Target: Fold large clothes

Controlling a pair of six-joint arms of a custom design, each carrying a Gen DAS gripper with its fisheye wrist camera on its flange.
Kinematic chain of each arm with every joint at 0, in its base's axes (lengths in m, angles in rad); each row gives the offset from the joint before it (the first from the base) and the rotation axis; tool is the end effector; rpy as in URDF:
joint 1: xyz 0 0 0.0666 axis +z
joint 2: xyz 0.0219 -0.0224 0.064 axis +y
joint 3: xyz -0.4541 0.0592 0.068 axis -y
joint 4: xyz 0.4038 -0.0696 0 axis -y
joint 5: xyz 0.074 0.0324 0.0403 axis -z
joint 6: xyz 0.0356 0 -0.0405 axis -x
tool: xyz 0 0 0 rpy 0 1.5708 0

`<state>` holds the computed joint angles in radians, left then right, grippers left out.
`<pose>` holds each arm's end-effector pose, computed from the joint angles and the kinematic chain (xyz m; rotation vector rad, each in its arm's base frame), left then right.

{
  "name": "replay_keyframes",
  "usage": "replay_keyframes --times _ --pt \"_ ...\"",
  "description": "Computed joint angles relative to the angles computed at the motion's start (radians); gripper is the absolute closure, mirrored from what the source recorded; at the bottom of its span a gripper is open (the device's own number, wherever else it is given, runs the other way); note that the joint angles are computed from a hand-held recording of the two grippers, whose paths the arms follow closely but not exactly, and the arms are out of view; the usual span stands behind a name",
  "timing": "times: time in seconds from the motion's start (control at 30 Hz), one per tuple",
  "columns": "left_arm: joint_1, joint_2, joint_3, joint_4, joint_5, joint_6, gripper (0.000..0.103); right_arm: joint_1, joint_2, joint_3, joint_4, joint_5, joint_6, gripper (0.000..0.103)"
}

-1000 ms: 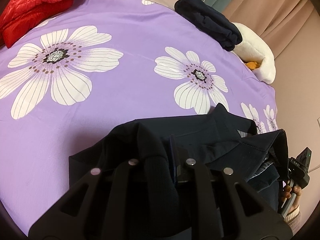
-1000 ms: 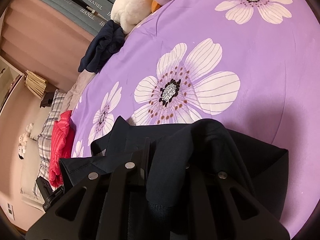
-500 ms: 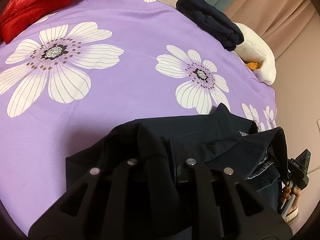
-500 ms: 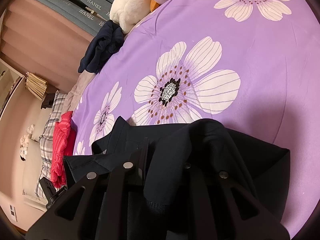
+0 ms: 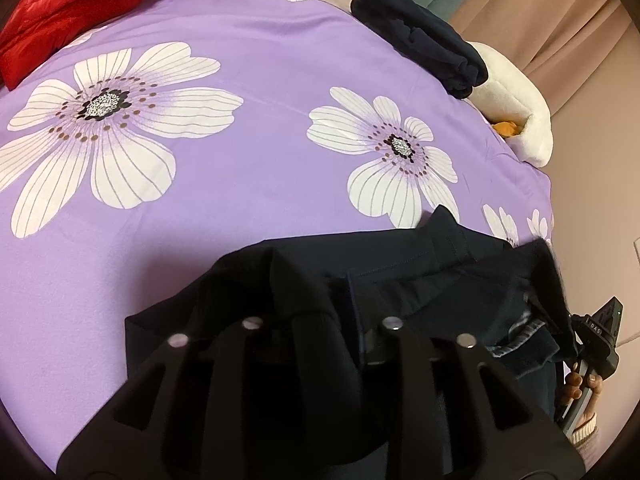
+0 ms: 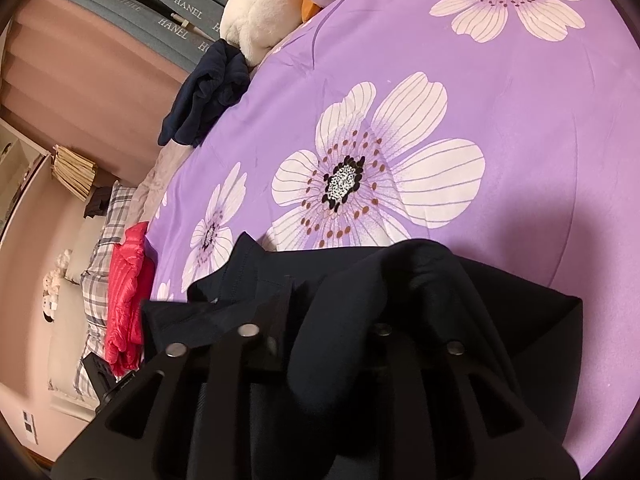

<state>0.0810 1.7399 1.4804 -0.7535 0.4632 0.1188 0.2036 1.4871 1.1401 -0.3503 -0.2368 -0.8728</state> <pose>0.6108 0.0332 0.3733 -0.0823 2.5341 -0.6102 0.5023 0.1118 0.3816 0.6572 2.2930 0.8131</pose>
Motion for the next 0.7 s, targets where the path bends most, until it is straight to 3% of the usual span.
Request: replay_keyframes --times 0.03,0.1,0.23,0.53,0.7 --pt "-0.001 -0.001 0.001 0.001 0.009 0.001 0.058 -0.001 -0.002 -0.002 0.004 0.002 -0.004 0.073" --pt "-0.009 -0.008 -0.002 0.011 0.002 -0.002 0.048 -0.002 -0.006 -0.003 0.007 0.002 -0.010 0.071" --pt "-0.032 -0.015 -0.001 0.013 -0.058 -0.029 0.048 -0.002 -0.004 0.007 -0.010 0.002 0.003 0.071" --pt "-0.026 -0.010 0.006 0.005 -0.048 -0.023 0.047 -0.010 -0.005 0.001 0.009 -0.006 -0.024 0.069" --pt "-0.026 -0.008 0.008 0.005 -0.044 -0.015 0.046 -0.013 -0.005 0.001 0.014 -0.008 -0.025 0.063"
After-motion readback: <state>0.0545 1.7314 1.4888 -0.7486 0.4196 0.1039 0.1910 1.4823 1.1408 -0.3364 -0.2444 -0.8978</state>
